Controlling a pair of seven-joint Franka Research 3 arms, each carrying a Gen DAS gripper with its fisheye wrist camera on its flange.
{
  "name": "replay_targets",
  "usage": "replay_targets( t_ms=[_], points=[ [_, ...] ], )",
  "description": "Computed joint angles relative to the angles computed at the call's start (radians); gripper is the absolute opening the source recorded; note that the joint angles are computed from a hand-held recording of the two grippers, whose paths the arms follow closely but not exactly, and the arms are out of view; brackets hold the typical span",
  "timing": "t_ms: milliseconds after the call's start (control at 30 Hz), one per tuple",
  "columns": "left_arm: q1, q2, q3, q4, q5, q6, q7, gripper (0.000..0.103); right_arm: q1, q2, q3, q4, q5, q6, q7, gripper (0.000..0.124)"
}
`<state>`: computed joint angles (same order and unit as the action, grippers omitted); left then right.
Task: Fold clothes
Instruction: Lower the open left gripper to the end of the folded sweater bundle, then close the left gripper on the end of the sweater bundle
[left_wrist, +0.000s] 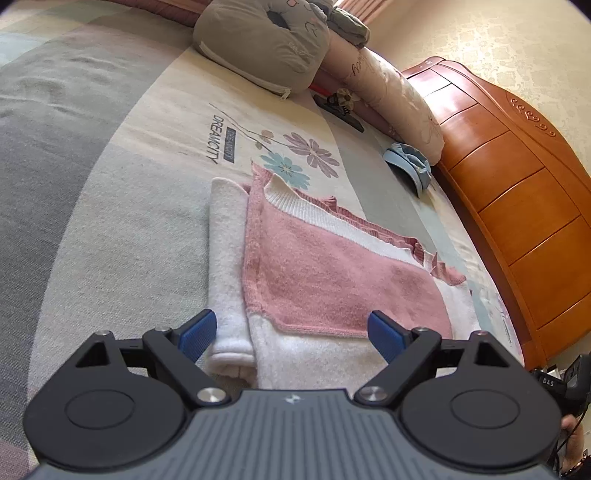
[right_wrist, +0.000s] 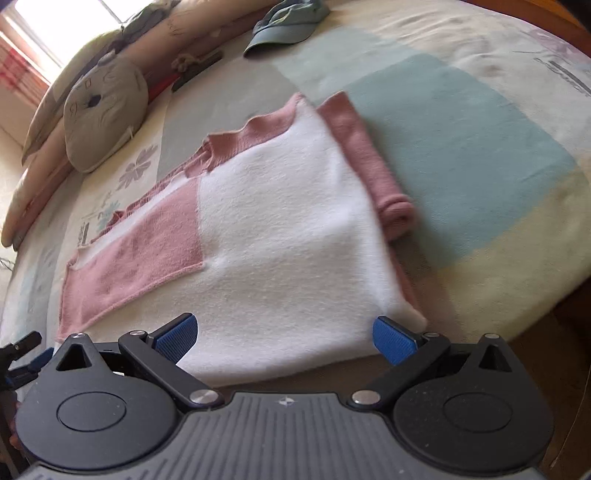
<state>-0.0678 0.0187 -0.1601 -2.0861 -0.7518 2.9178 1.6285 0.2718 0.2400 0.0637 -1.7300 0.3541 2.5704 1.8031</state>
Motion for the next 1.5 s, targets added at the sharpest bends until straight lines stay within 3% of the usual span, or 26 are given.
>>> replay_targets(
  t_ms=[67,167,333,433,567,667,733,867,1000,1167,1267,1367,1500],
  points=[
    [0.003,0.001,-0.002,0.004,-0.061,-0.005,0.048,0.089,0.007,-0.020,-0.008,-0.020,-0.021,0.030,0.020,0.103],
    [0.006,0.016,-0.001,0.022,-0.053,-0.018,0.054,0.089,0.022,-0.031,-0.018,-0.021,-0.087,0.059,0.047,0.103],
    [0.031,0.048,-0.005,0.065,-0.003,-0.073,0.037,0.089,0.016,-0.019,0.007,0.000,-0.053,0.048,-0.015,0.103],
    [0.056,0.061,-0.016,0.090,-0.090,-0.115,0.100,0.089,0.018,-0.006,0.015,0.020,-0.038,0.026,-0.047,0.103],
    [0.083,0.092,-0.016,0.132,-0.161,-0.176,0.152,0.089,0.037,0.014,0.015,0.050,-0.059,0.008,-0.058,0.103],
    [0.121,0.131,-0.022,0.184,-0.245,-0.264,0.212,0.089,0.040,0.020,0.024,0.059,-0.044,0.005,-0.085,0.103],
    [0.151,0.160,-0.027,0.221,-0.317,-0.336,0.263,0.095,0.040,0.021,0.027,0.063,-0.031,-0.003,-0.104,0.103],
    [0.183,0.219,-0.030,0.301,-0.335,-0.430,0.274,0.096,0.033,0.021,0.036,0.067,0.017,-0.010,-0.140,0.103],
    [0.205,0.284,-0.047,0.386,-0.322,-0.480,0.277,0.096,0.032,0.023,0.041,0.074,0.052,-0.004,-0.167,0.103],
    [0.232,0.322,-0.082,0.420,-0.373,-0.454,0.316,0.096,0.033,0.031,0.046,0.084,0.083,-0.008,-0.192,0.103],
    [0.249,0.299,-0.086,0.397,-0.374,-0.522,0.308,0.096,0.036,0.027,0.046,0.081,0.087,-0.005,-0.201,0.103],
    [0.271,0.272,-0.080,0.362,-0.417,-0.639,0.327,0.096,0.034,0.016,0.046,0.068,0.100,0.006,-0.213,0.103],
    [0.259,0.300,-0.060,0.397,-0.432,-0.670,0.324,0.096,0.034,0.013,0.041,0.063,0.107,0.018,-0.200,0.103]
  ],
)
